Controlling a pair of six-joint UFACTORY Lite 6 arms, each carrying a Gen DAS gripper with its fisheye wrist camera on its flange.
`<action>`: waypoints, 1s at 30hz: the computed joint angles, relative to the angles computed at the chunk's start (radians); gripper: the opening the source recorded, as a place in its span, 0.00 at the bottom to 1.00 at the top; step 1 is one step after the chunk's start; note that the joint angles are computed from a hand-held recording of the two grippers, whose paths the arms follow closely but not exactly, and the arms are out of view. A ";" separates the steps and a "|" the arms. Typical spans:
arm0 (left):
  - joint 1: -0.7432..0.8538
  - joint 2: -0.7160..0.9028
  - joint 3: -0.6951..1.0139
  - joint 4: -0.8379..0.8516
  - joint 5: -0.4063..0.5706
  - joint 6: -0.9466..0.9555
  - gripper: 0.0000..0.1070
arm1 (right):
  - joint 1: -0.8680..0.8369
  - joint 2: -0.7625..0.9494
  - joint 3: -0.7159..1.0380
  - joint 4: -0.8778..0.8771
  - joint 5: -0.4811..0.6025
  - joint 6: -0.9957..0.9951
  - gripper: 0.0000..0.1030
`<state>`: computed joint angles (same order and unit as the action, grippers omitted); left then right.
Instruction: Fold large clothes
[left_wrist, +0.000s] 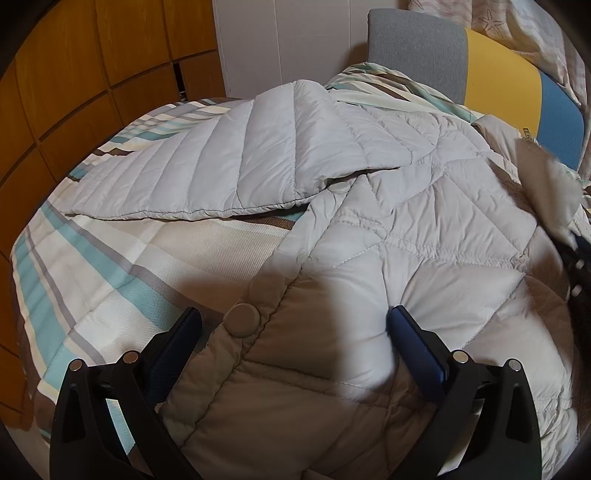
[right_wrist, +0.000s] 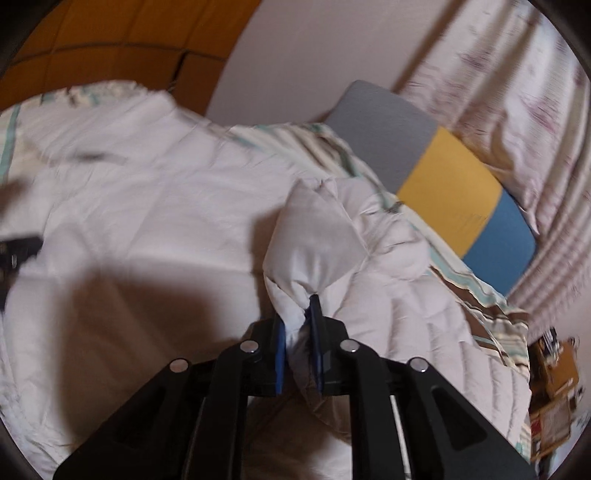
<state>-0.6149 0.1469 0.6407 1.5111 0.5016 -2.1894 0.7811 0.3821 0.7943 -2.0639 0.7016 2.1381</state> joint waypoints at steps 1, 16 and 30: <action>-0.002 -0.001 -0.003 0.001 0.001 -0.003 0.94 | 0.007 0.001 -0.005 0.001 -0.003 -0.003 0.18; -0.133 -0.114 0.101 -0.230 0.119 0.229 0.94 | -0.187 -0.700 -0.447 -0.046 -0.283 0.059 0.81; -0.200 0.590 0.985 -0.380 0.200 0.682 0.94 | -0.777 -0.893 -0.517 0.179 -0.313 -0.155 0.83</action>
